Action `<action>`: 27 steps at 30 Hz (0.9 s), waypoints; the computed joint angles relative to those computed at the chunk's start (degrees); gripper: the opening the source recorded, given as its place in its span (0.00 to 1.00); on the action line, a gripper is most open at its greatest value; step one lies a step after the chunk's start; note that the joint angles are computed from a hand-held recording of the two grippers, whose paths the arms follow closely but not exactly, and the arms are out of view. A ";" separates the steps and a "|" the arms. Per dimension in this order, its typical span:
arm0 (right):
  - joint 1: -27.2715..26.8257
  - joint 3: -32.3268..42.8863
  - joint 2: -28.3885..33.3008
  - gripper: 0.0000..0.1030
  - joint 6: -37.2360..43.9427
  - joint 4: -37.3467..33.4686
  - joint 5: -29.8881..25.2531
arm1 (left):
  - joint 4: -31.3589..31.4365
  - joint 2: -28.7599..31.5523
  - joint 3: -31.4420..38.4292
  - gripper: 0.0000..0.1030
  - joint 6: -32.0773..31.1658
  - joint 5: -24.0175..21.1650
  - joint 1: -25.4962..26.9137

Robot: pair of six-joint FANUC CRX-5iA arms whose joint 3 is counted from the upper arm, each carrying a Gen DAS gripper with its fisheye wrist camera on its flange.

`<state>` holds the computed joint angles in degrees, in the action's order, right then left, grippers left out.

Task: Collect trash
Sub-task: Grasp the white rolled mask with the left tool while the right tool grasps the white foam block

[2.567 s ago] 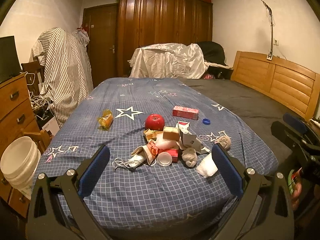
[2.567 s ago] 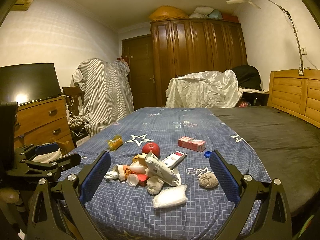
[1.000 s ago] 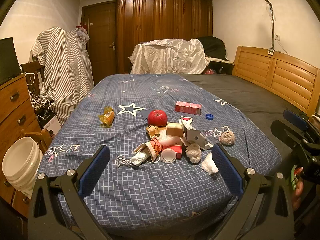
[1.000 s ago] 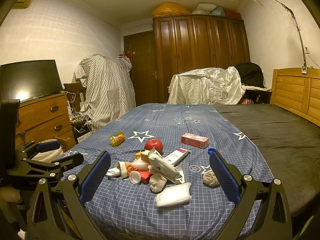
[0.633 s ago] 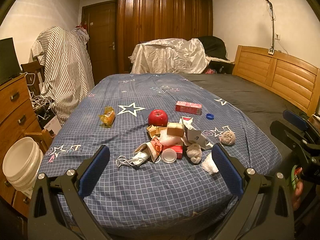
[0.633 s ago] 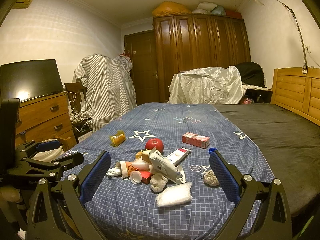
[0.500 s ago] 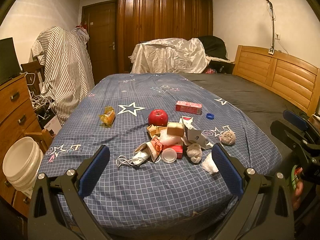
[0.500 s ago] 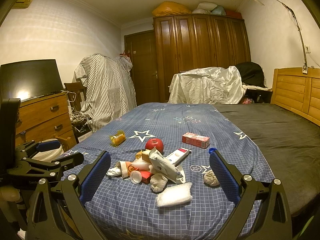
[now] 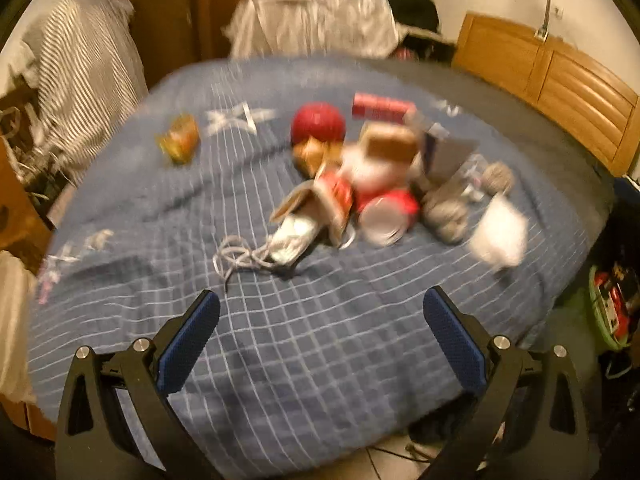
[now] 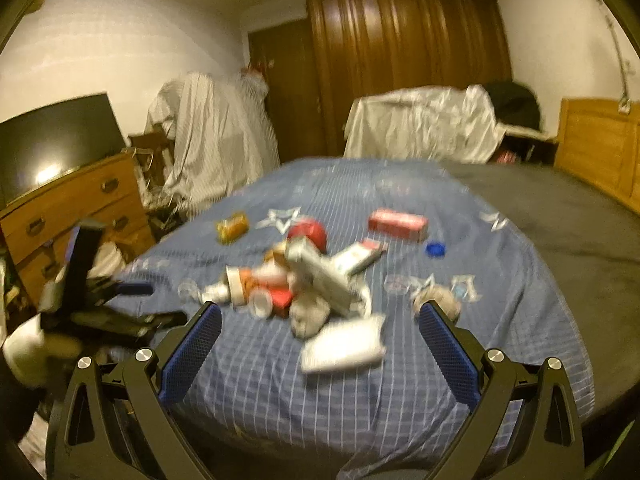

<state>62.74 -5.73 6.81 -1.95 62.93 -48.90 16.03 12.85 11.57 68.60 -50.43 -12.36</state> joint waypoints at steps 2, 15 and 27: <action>-1.25 -0.03 0.30 0.96 4.68 -5.21 3.63 | 5.13 2.01 0.59 0.95 -4.98 -1.01 1.08; -7.95 1.66 3.41 0.95 11.36 -22.64 14.29 | 2.94 15.14 17.14 0.52 -4.60 -10.95 1.66; -11.61 10.47 10.76 0.61 16.01 -32.11 15.90 | 3.53 7.82 6.43 0.26 -4.32 -4.55 5.61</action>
<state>51.13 4.74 17.57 14.06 30.82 -33.00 19.56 20.66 18.00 64.28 -54.98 -6.75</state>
